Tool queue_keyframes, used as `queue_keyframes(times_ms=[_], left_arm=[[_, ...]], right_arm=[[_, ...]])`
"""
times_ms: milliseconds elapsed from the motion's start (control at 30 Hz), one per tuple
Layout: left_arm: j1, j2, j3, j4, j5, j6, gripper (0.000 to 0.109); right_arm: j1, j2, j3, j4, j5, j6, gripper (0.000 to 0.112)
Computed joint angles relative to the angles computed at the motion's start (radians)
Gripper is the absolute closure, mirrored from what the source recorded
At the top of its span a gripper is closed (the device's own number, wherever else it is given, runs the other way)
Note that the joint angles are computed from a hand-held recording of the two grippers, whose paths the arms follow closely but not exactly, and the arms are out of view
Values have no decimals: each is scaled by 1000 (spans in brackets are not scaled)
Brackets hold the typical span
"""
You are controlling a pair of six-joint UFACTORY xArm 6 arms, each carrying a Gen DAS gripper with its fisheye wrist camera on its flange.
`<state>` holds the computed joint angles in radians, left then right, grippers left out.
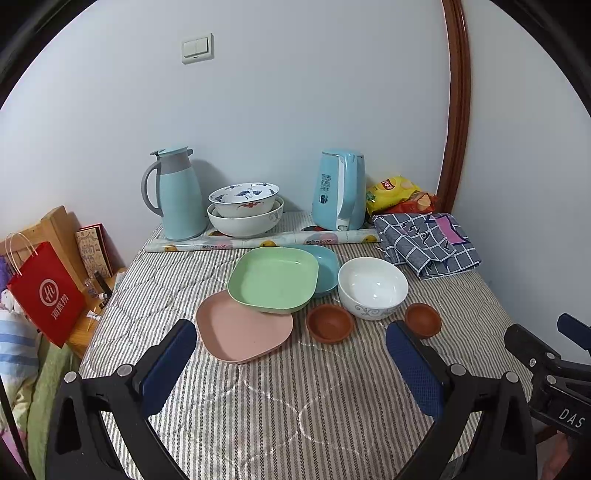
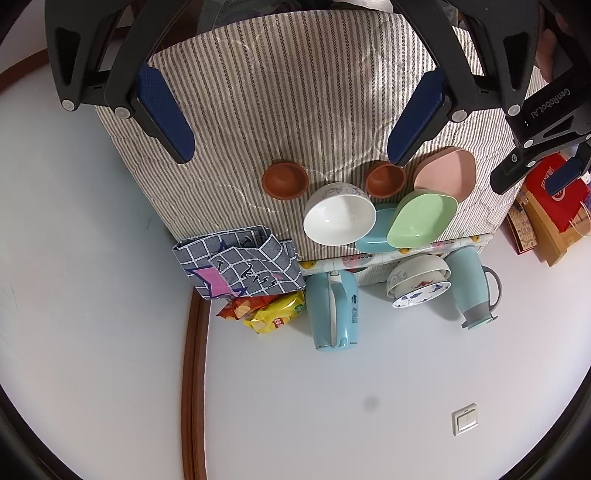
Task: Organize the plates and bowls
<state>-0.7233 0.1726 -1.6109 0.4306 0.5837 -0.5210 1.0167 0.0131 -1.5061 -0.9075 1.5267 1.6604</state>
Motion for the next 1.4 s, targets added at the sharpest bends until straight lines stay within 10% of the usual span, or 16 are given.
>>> queue_keyframes(times_ms=[1400], left_arm=[[46, 111, -122, -65, 27, 69, 6]], right_arm=[[-58, 32, -13, -14, -83, -9, 10]])
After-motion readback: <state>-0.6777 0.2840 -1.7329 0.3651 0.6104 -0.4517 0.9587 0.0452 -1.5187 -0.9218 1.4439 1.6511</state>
